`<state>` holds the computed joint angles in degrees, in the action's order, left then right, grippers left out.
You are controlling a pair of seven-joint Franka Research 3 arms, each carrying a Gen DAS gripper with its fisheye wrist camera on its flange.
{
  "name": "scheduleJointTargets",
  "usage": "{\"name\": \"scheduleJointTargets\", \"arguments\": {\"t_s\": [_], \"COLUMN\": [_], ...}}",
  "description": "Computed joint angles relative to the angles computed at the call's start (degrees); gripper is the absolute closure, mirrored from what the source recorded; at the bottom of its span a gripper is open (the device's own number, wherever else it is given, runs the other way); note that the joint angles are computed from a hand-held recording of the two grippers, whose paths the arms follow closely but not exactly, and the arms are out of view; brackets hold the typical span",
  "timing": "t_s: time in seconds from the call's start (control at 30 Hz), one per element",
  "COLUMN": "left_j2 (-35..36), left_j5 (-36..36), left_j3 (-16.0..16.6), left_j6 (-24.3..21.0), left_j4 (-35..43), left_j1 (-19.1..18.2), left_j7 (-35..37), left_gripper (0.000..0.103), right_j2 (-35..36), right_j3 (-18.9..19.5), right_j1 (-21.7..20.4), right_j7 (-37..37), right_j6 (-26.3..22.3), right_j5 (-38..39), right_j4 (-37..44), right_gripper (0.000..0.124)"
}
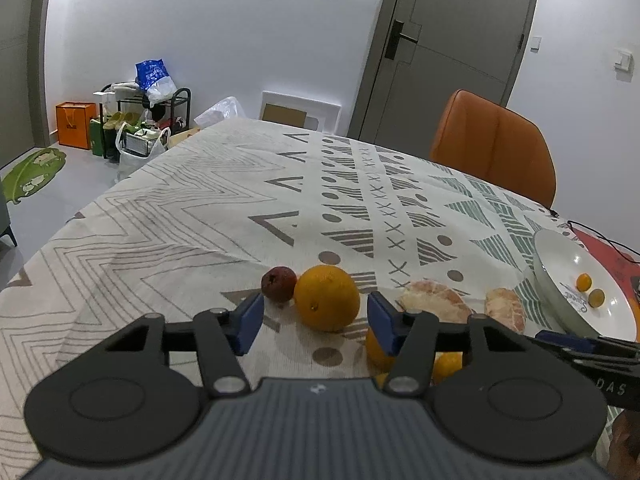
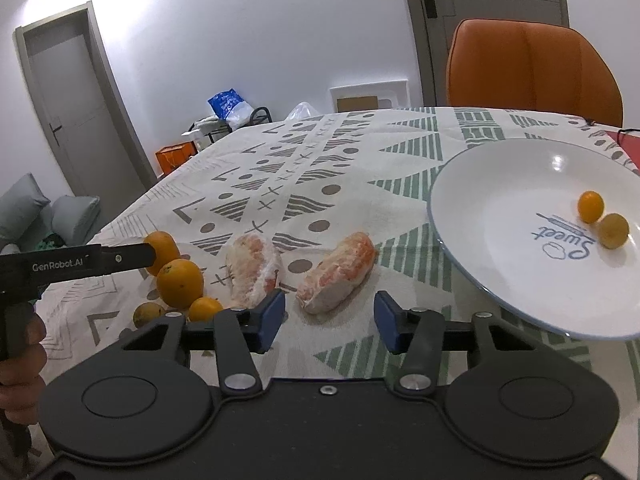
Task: Organize fruits
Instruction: 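Grasp a large orange with the left tool while the right tool grasps a peeled pink pomelo piece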
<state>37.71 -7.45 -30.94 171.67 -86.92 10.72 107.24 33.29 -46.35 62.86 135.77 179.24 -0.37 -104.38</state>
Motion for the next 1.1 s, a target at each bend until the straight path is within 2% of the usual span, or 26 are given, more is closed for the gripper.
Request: {"name": "scheduleJointTargets", "arguments": {"t_s": [0.3, 0.43, 0.6, 0.93, 1.1], "left_j2": [2.81, 3.80, 4.69, 3.96, 3.10], "left_j5": [-0.18, -0.62, -1.48, -3.00, -4.14], "left_j3": [1.55, 2.63, 3.56, 5.42, 5.13], "left_j6": [-3.27, -4.90, -6.63, -8.79, -8.28], "left_j4": [4.98, 6.90, 8.66, 9.27, 8.13], "left_j1": [-2.28, -3.48, -4.54, -5.69, -5.15], "left_j7": [-0.56, -0.82, -1.01, -2.39, -2.04], "left_gripper": [0.053, 0.053, 0.062, 0.064, 0.064], "right_j2": [2.01, 1.89, 2.01, 3.15, 3.61], "right_j3": [1.71, 4.26, 6.22, 9.45, 11.42], "right_j1": [-2.88, -5.44, -7.62, -11.60, -13.66], "right_j7": [2.37, 3.60, 5.39, 9.11, 10.64], "right_j6": [-4.28, -4.88, -5.76, -8.55, -10.15], "right_j5": [-4.29, -6.65, -10.12, -17.29, -20.89], "right_j4": [4.93, 6.35, 7.91, 12.02, 14.06], "right_gripper": [0.074, 0.074, 0.074, 0.073, 0.073]}}
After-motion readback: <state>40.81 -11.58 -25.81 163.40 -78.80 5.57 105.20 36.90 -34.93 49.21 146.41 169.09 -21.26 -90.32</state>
